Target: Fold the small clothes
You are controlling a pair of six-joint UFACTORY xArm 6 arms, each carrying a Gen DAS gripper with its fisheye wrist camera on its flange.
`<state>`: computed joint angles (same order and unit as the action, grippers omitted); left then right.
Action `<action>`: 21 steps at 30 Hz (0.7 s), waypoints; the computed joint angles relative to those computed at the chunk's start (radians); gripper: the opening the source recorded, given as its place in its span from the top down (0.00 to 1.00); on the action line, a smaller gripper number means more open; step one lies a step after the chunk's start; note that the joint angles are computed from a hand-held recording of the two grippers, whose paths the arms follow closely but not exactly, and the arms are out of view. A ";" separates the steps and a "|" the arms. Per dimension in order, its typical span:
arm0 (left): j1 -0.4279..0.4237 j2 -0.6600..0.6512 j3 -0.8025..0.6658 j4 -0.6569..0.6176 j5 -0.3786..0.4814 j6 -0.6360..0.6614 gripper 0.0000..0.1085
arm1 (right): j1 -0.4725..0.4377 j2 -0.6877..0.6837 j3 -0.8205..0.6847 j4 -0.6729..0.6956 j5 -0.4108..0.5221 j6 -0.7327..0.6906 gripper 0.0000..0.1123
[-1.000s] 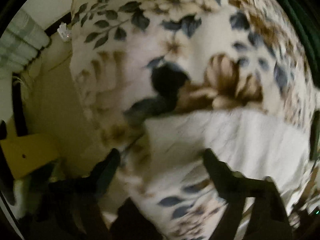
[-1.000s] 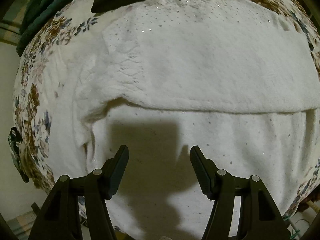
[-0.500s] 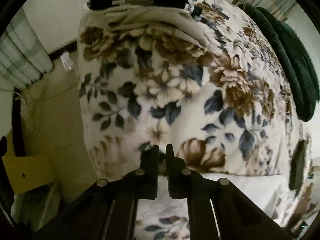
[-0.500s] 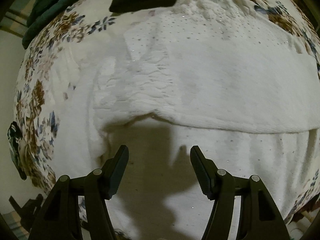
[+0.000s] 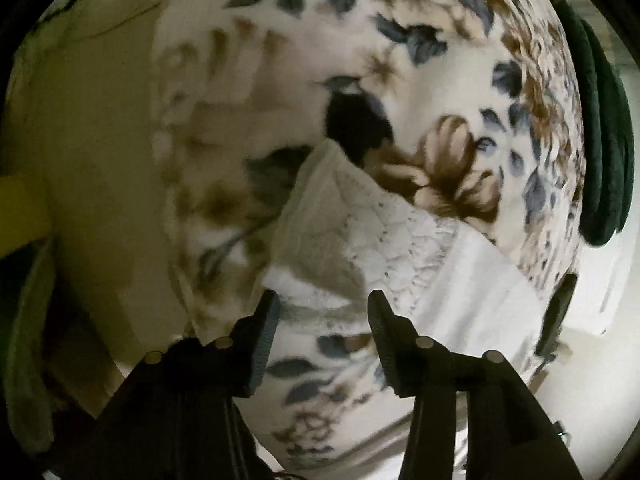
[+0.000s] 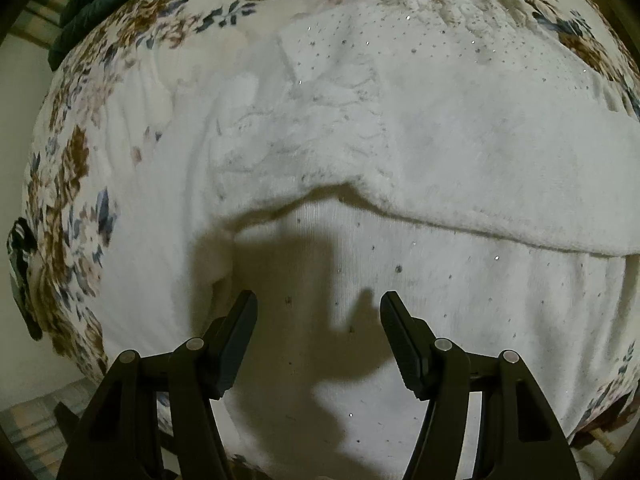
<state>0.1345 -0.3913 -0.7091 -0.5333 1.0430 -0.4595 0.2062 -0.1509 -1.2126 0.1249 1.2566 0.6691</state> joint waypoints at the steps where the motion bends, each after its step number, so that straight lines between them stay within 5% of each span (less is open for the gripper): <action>1: -0.014 0.020 -0.015 0.022 -0.005 0.006 0.60 | 0.002 0.001 0.000 -0.001 0.001 0.001 0.41; 4: -0.062 0.048 -0.055 0.113 -0.031 -0.013 0.63 | 0.006 0.007 -0.002 -0.002 0.005 0.004 0.41; 6: -0.101 0.048 -0.075 0.215 -0.048 -0.055 0.91 | 0.012 0.010 -0.003 -0.003 0.000 0.007 0.41; 7: -0.117 0.048 -0.087 0.255 -0.050 -0.071 0.95 | 0.012 0.011 -0.003 -0.002 -0.003 0.007 0.41; 13: -0.198 0.045 -0.208 0.417 -0.047 -0.133 0.97 | -0.004 -0.023 0.029 0.017 -0.039 -0.019 0.41; 21: -0.393 0.262 -0.641 0.570 -0.044 -0.059 0.97 | -0.162 -0.147 0.100 0.083 -0.034 -0.085 0.41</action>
<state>-0.2589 -0.1290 -1.3505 0.0372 0.9989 -0.5189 0.0447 -0.2981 -1.1124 0.2077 1.2230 0.5846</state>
